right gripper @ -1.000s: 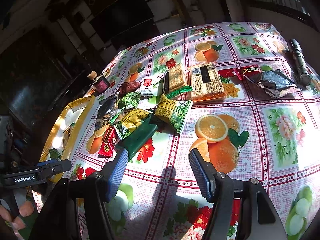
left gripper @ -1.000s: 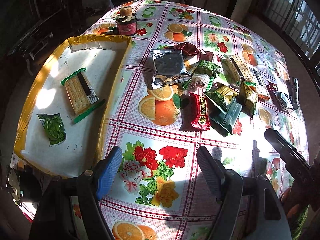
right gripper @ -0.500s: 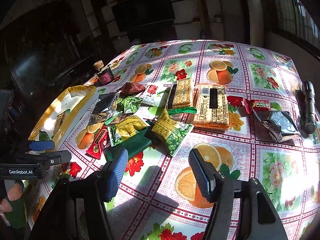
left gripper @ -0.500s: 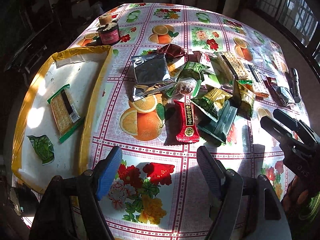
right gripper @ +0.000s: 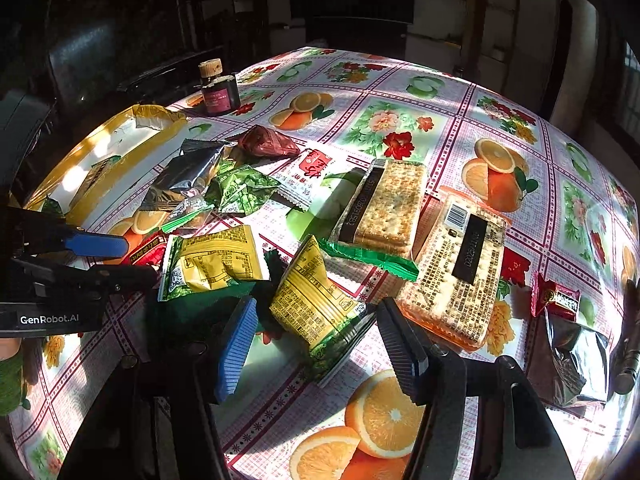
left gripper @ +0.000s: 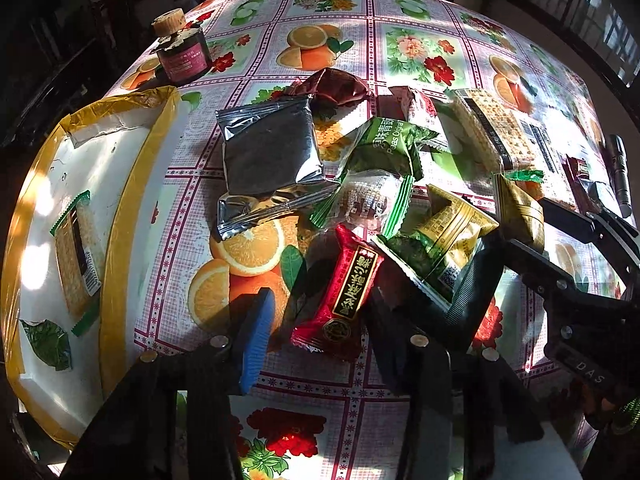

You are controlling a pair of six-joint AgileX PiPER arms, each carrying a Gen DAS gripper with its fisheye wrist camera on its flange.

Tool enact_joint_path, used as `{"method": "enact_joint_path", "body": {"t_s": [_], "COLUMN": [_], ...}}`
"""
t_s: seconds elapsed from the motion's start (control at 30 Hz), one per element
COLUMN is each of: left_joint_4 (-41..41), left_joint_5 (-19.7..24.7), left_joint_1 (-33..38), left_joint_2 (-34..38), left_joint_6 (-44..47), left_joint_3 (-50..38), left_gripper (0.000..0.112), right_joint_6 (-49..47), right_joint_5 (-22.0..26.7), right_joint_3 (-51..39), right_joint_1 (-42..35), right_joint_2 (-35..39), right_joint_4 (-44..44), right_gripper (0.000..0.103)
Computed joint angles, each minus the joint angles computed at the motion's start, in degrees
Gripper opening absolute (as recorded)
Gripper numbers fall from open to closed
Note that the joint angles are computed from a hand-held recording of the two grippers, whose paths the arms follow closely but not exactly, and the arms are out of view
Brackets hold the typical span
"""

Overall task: Organize snacks
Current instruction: 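Grasp the red snack packet with the left tool while the right tool grasps the yellow-green packet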

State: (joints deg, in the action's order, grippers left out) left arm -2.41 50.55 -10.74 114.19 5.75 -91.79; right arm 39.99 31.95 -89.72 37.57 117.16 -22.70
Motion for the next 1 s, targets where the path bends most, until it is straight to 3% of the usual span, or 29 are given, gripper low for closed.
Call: {"method": "enact_joint_path", "body": {"t_s": [0.13, 0.33, 0.73, 1.0], "left_joint_4": [-0.7, -4.2, -14.8, -13.1], "left_joint_5": [-0.6, -0.7, -2.1, -2.8], "left_joint_1": [-0.2, 1.6, 9.7, 14.2], "left_joint_2": [0.0, -0.9, -10.3, -16.9], "left_joint_6": [0.9, 2.9, 14.0, 14.6], "left_joint_3": [-0.2, 1.0, 11.9, 16.2], "left_gripper": [0.02, 0.018, 0.018, 0.018], "right_joint_6": [-1.2, 6.1, 38.8, 42.3], "right_joint_5": [-0.2, -2.8, -7.1, -7.6], "right_joint_3": [-0.3, 4.9, 16.3, 13.4], "right_joint_1": [-0.2, 0.5, 9.4, 13.2], "right_joint_2": [0.1, -3.6, -13.5, -11.1], "right_joint_4": [1.7, -0.5, -20.6, -20.4], "right_gripper": [0.052, 0.048, 0.048, 0.048]}}
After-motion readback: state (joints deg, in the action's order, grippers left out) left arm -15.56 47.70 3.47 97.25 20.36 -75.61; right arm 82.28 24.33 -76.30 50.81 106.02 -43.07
